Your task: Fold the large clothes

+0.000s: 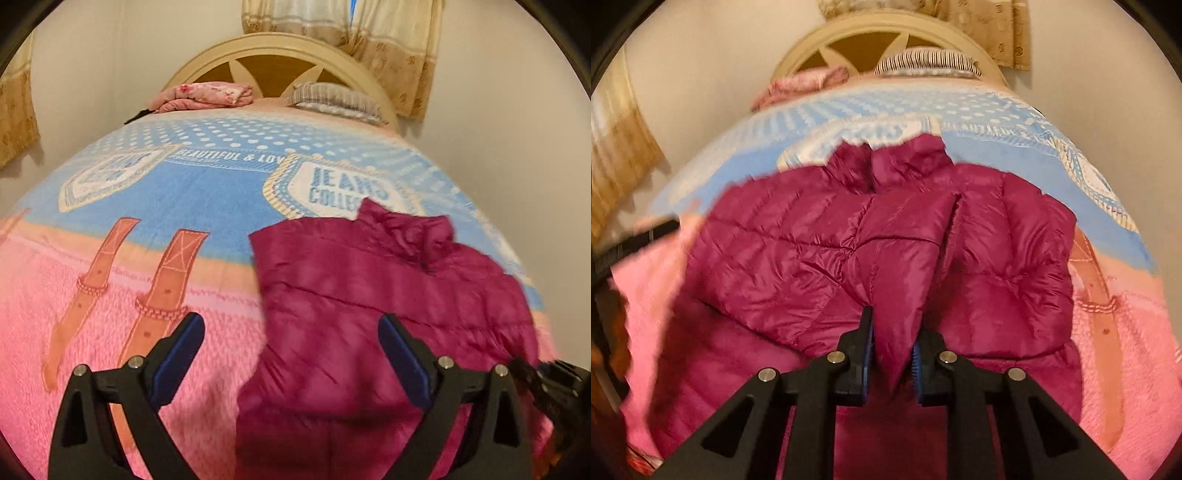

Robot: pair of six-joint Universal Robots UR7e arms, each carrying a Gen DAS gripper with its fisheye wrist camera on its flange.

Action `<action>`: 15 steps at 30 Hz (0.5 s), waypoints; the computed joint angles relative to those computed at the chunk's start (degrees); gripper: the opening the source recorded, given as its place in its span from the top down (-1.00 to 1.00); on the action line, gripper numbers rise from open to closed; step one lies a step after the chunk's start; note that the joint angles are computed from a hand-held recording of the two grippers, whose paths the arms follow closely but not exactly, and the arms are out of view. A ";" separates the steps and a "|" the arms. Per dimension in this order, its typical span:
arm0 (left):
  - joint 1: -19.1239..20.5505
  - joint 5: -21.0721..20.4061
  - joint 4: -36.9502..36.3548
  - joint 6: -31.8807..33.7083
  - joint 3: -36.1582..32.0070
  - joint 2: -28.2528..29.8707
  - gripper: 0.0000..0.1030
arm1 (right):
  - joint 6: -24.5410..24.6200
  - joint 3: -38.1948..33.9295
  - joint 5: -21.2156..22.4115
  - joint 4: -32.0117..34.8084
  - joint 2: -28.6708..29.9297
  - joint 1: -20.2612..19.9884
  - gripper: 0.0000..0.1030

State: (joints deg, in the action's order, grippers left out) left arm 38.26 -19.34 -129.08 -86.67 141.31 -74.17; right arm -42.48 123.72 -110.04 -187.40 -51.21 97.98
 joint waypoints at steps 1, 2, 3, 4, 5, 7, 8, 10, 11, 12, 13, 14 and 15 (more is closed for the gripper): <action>0.54 -0.24 1.52 -1.01 -0.44 0.20 -0.89 | 0.08 -0.72 -0.64 1.56 0.46 -0.62 0.67; 1.76 -0.42 0.75 -0.54 -0.91 1.10 -0.89 | 0.50 -0.86 -0.14 2.49 0.37 -1.42 0.67; 2.87 -0.79 -0.63 -0.15 -0.99 1.88 -0.89 | 1.12 -1.06 0.57 3.18 0.43 -2.29 0.67; 3.55 -1.27 -1.05 -0.48 -1.02 2.29 -0.89 | 1.24 -1.10 0.89 3.05 0.67 -2.78 0.67; 4.56 -2.13 -1.94 -0.83 -0.99 2.91 -0.89 | 1.17 -0.99 1.33 2.53 0.94 -3.39 0.67; 5.78 -3.46 -5.54 -0.26 -0.07 4.02 -0.89 | 1.34 -0.67 2.01 2.10 1.14 -4.17 0.67; 6.18 -3.74 -8.15 0.26 0.78 4.84 -0.89 | 1.51 -0.53 2.23 1.93 1.28 -4.50 0.67; 6.31 -3.88 -9.91 -0.77 1.73 6.33 -0.92 | 1.65 -0.11 2.81 1.37 1.52 -5.25 0.66; 6.32 -3.78 -11.90 -0.80 2.60 7.04 -0.93 | 2.04 -0.24 3.04 1.35 1.77 -5.40 0.66; 6.05 -3.44 -11.91 -1.71 2.97 7.44 -0.95 | 2.22 0.26 3.38 0.96 1.68 -5.70 0.66; 5.78 -2.91 -11.16 -2.74 3.07 7.78 -0.96 | 1.99 0.76 3.64 0.22 1.65 -5.94 0.66; 6.06 -2.94 -9.67 -3.25 2.45 8.07 -1.00 | 1.34 1.44 3.75 -1.38 1.80 -6.08 0.66; 6.43 -3.10 -7.85 -3.73 1.61 8.30 -1.00 | 0.79 1.73 3.87 -2.66 2.12 -6.18 0.66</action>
